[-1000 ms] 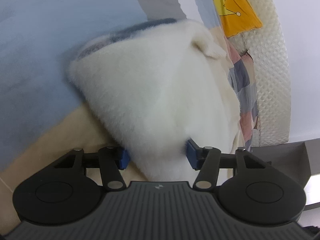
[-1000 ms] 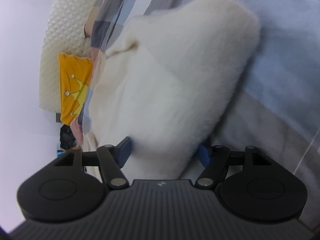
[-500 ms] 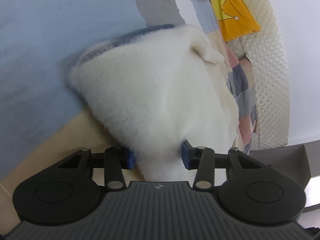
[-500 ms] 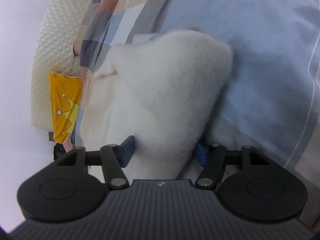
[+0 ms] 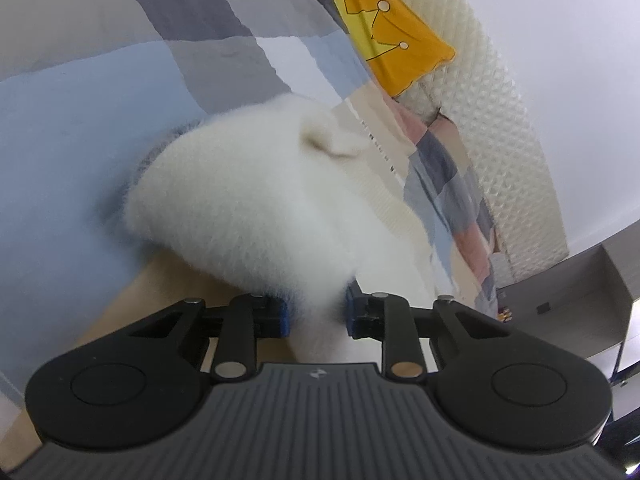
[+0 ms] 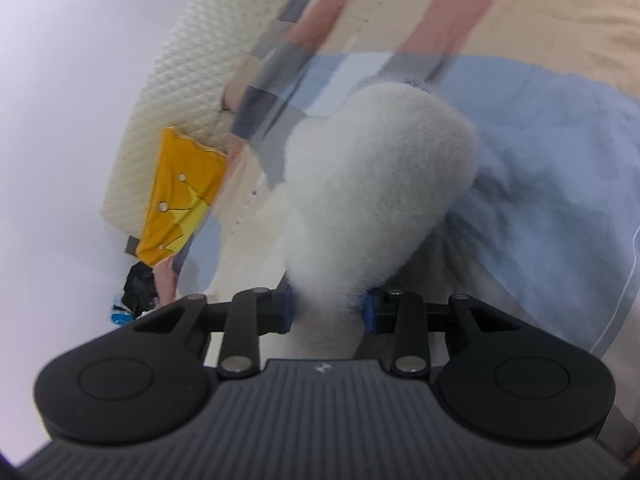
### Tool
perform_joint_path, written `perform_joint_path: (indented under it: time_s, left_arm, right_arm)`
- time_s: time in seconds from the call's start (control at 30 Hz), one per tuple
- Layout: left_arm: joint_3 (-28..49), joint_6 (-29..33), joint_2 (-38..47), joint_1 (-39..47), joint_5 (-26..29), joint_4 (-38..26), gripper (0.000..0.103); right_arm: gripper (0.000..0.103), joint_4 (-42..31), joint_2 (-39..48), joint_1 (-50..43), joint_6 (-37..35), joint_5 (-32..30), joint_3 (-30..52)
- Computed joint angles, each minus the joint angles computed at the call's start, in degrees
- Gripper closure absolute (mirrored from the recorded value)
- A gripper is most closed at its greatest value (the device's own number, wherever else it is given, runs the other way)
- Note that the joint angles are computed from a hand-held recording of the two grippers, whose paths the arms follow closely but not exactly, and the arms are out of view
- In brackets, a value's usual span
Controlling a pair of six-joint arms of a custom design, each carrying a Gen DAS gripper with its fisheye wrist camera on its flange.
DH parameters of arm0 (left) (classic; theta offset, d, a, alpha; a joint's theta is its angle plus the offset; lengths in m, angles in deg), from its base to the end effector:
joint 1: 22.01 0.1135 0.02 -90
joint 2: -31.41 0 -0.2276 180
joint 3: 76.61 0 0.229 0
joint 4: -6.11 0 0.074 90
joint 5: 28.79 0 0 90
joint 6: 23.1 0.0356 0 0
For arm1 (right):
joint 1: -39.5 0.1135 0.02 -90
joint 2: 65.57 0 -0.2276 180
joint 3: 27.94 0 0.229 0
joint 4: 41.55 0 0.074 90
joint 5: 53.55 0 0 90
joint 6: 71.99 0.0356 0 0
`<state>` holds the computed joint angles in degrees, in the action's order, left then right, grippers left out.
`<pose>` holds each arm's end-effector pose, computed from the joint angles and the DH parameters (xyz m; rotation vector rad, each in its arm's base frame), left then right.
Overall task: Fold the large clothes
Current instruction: 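Lift the sweater edge with both grippers and fold it over the body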
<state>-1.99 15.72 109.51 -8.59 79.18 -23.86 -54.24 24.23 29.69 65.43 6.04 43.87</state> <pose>0.2862 0.0570 0.2629 -1.0185 1.9617 -0.7128 0.3253 -0.0380 0.2169 0.7351 2.0399 0.9446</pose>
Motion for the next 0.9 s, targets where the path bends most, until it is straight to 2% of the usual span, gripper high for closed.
perform_joint_path:
  time_s: [0.37,0.57,0.77,0.83,0.9]
  left_arm:
    - [3.85,4.5,-13.01,2.32,3.06,-13.79,0.076]
    - [5.92,6.64,-21.09,3.98,5.29,-22.36,0.076]
    - [5.55,7.0,-29.87,5.1,6.87,-29.48,0.076]
    - [4.02,6.76,-33.38,4.05,6.21,-30.26,0.076]
    - [2.5,6.93,-35.67,0.81,2.83,-31.12,0.076]
  right_arm:
    - [0.068,-7.04,-11.37,-1.82,-5.55,-2.4,-1.46]
    - [0.068,-13.01,-19.13,-5.26,-7.32,-6.6,-1.7]
    - [0.068,-20.9,-26.63,-11.64,-10.63,-13.44,-3.87]
    - [0.068,-23.52,-28.65,-14.58,-12.07,-16.44,-5.13]
    - [0.068,-25.39,-29.1,-16.2,-14.75,-17.44,-5.78]
